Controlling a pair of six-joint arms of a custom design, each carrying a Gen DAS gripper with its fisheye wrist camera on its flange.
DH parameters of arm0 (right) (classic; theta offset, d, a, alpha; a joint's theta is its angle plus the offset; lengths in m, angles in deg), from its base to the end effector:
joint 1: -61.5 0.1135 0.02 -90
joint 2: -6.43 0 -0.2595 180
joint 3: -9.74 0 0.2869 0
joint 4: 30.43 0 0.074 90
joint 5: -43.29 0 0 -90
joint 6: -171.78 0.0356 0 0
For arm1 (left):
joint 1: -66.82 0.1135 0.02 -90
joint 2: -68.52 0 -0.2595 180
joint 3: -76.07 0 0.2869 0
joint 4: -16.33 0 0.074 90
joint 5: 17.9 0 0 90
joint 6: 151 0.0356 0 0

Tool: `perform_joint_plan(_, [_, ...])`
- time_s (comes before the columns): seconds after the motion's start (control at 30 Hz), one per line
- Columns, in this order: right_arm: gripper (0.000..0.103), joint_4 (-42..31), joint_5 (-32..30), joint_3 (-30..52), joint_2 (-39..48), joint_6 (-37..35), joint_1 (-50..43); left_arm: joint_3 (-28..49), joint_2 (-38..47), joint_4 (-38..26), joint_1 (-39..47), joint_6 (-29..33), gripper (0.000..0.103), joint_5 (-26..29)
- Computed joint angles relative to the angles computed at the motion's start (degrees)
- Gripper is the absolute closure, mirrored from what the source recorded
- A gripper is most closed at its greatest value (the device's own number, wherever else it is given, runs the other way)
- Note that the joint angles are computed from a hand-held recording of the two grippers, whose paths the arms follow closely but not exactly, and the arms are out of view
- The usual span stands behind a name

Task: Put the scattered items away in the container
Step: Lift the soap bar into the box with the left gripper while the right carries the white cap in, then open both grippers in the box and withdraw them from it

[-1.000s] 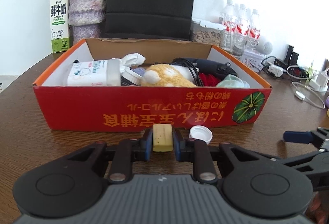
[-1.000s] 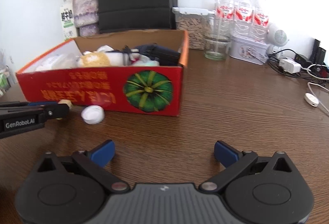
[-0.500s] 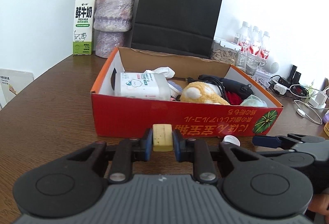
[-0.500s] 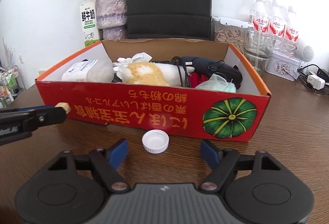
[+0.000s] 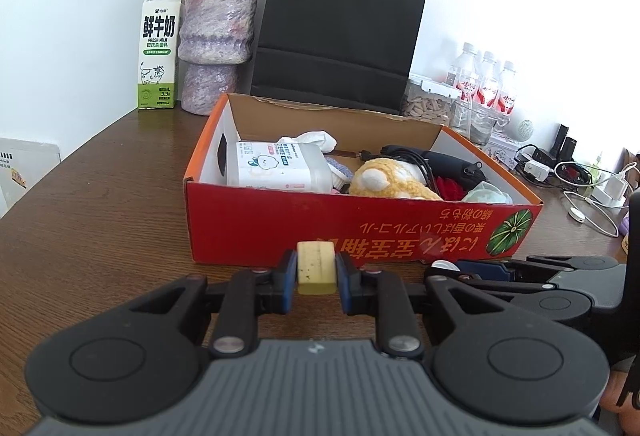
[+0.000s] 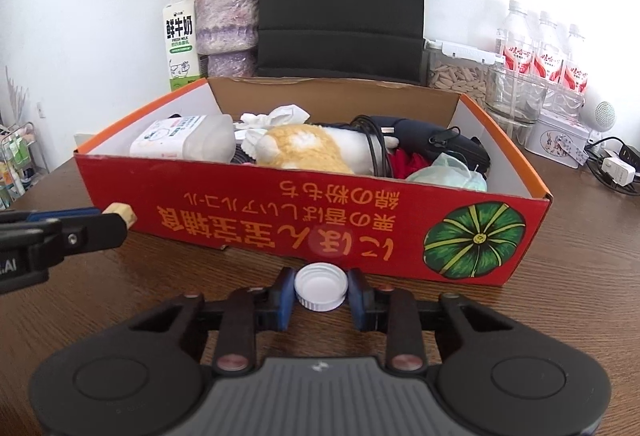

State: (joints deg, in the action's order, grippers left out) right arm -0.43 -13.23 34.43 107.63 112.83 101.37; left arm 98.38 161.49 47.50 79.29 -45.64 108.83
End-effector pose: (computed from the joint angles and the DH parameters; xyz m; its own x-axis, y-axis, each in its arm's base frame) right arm 0.1728 0.1187 0.0138 -0.6025 0.0573 -0.7960 0.0788 0.9968 0.0121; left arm 0.2073 0.0240 0.0367 -0.5252 0.1013 -0.8449 0.4321 0.8871 -0.1623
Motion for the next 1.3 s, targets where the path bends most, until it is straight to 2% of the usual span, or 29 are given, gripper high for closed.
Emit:
perform_joint_plan(0.3, [0.076, 2.6, 4.8, -4.9, -5.7, -0.5, 6.1, -1.5, -1.1, 1.1, 0.8, 1.0, 0.081, 1.3])
perform_joint_plan(0.43, [0.076, -0.6, 8.1, -8.5, -16.4, -1.1, 8.7, -3.9, -6.1, 2.1, 2.4, -0.1, 0.081, 3.8])
perform_joint_plan(0.53, [0.076, -5.7, 9.9, -10.4, -27.4, -3.3, 8.7, -5.5, -11.2, 1.9, 2.1, -1.4, 0.081, 4.4])
perform_joint_plan(0.67, [0.076, -10.7, 9.2, -11.1, -38.0, -8.4, 5.3, -5.5, -16.3, 0.1, -1.4, -3.9, 0.081, 2.2])
perform_joint_plan(0.77, [0.076, -11.4, 6.7, -10.8, -41.5, -11.6, 1.0, -4.1, -18.5, -0.9, -5.0, -6.1, 0.081, -0.9])
perform_joint_plan(0.93, [0.076, -5.5, 0.2, -8.8, -36.7, -14.7, -7.4, 0.1, -15.2, 2.5, -11.2, -10.3, 0.081, -7.7])
perform_joint_plan(1.1, [0.076, 5.7, -4.6, -5.5, -22.7, -15.4, -13.2, 6.8, -4.0, 9.1, -16.5, -14.4, 0.081, -15.0])
perform_joint_plan(1.3, [0.076, 12.2, -9.9, -2.6, -12.1, -15.1, -17.8, 13.4, 5.1, 9.2, -19.3, -14.0, 0.081, -19.0])
